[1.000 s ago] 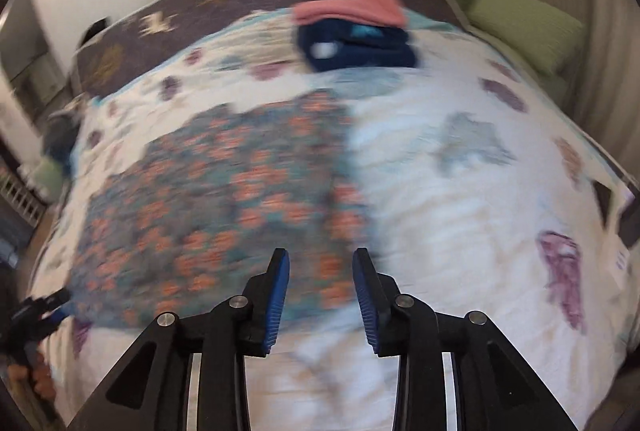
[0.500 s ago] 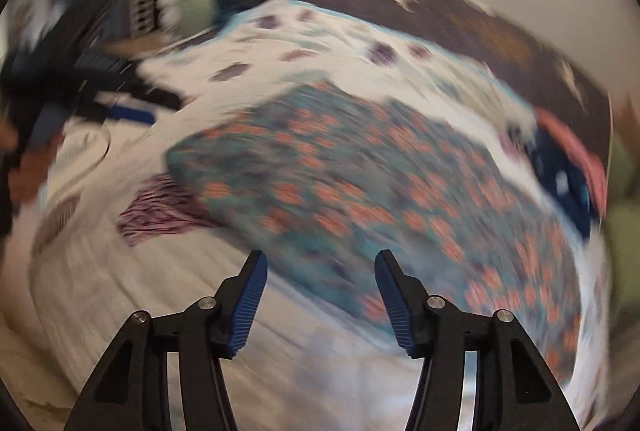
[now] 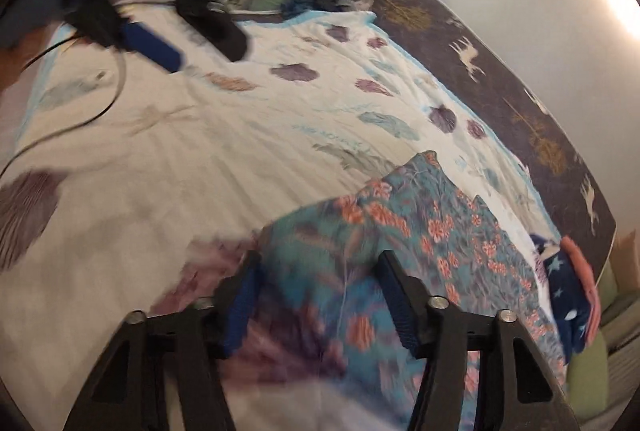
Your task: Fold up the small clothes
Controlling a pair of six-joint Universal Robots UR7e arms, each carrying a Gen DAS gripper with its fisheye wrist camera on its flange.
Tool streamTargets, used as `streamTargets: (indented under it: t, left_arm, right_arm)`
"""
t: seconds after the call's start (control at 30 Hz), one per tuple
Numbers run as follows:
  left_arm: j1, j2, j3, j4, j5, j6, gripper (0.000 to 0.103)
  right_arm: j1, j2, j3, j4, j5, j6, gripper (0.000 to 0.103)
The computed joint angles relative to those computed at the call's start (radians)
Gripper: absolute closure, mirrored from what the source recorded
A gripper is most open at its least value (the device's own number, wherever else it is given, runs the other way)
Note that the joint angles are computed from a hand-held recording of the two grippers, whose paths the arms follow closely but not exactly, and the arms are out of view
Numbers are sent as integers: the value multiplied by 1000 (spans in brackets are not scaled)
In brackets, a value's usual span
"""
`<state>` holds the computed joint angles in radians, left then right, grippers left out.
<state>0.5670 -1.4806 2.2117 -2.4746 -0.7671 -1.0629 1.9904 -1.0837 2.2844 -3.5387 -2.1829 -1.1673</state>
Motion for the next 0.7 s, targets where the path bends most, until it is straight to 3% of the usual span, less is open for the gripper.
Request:
streamTargets:
  t: [0.07, 0.2, 0.37, 0.5, 0.67, 0.7]
  left_arm:
    - [26, 15, -21, -29, -32, 55, 38]
    - [89, 97, -95, -117, -130, 199, 36]
    - [183, 250, -205, -300, -299, 311, 34]
    - [266, 378, -324, -365, -487, 319, 34]
    - [292, 498, -473, -229, -516, 319, 34]
    - [296, 515, -490, -229, -532, 327, 44]
  right_arm:
    - [-1, -7, -33, 64, -19, 103, 89]
    - [-48, -156, -68, 363, 129, 395, 92]
    - [-87, -263, -100, 549, 262, 585, 92]
    - [-106, -294, -134, 647, 311, 655, 92]
    - [-117, -322, -140, 675, 344, 676, 92]
    - [-119, -328, -141, 678, 351, 679, 92]
